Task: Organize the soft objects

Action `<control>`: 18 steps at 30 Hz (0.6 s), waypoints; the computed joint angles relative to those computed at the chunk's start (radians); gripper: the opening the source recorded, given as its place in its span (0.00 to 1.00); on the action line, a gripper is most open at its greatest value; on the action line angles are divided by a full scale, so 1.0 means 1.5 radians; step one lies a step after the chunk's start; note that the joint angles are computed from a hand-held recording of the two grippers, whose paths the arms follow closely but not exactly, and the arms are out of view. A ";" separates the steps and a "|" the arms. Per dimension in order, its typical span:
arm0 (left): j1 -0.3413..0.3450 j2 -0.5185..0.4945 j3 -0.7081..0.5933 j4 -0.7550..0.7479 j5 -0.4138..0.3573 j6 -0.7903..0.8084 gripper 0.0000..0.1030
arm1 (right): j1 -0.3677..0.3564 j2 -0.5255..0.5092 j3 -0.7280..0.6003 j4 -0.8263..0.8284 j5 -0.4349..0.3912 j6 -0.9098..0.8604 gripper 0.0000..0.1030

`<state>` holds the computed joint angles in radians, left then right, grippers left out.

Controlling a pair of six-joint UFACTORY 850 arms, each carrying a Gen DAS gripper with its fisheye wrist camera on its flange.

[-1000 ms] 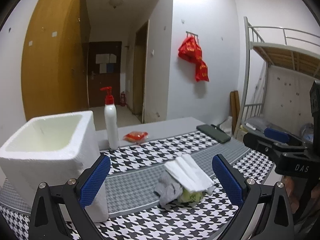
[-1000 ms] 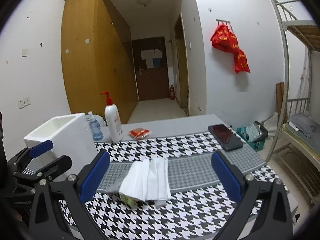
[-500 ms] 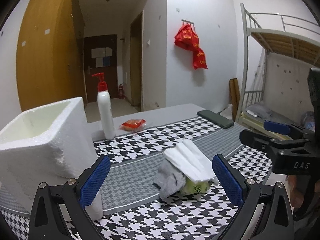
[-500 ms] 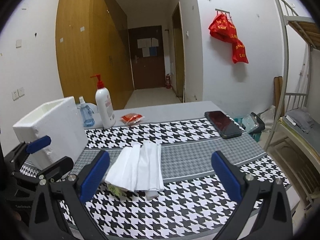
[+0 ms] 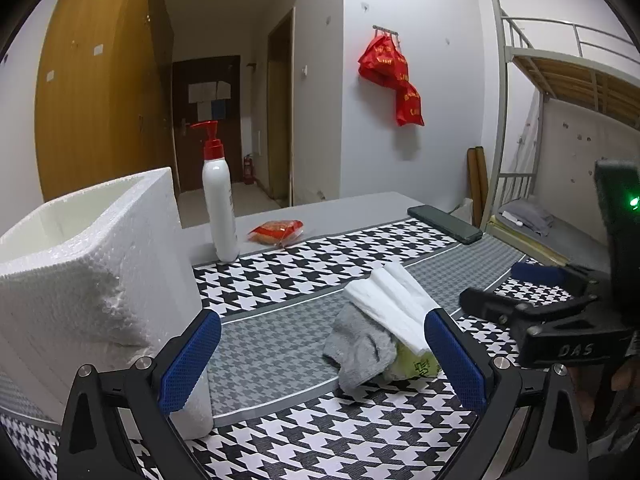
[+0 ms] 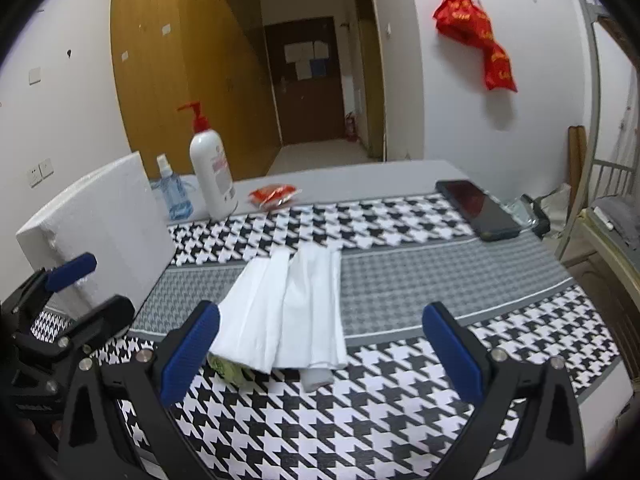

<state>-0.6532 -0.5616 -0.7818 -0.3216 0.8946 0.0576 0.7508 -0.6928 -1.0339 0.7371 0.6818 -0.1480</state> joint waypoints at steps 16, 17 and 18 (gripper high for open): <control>0.011 -0.011 -0.004 0.026 -0.004 -0.017 0.99 | -0.026 -0.049 -0.067 -0.084 -0.113 0.020 0.64; 0.011 -0.012 -0.004 0.026 -0.004 -0.018 0.99 | -0.027 -0.052 -0.072 -0.082 -0.121 0.017 0.61; 0.012 -0.012 -0.005 0.026 -0.004 -0.019 0.99 | -0.028 -0.055 -0.078 -0.078 -0.132 0.011 0.53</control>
<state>-0.6358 -0.5799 -0.7891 -0.2823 0.8882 0.0292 0.7088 -0.7759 -1.1507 0.6205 0.4837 -0.1317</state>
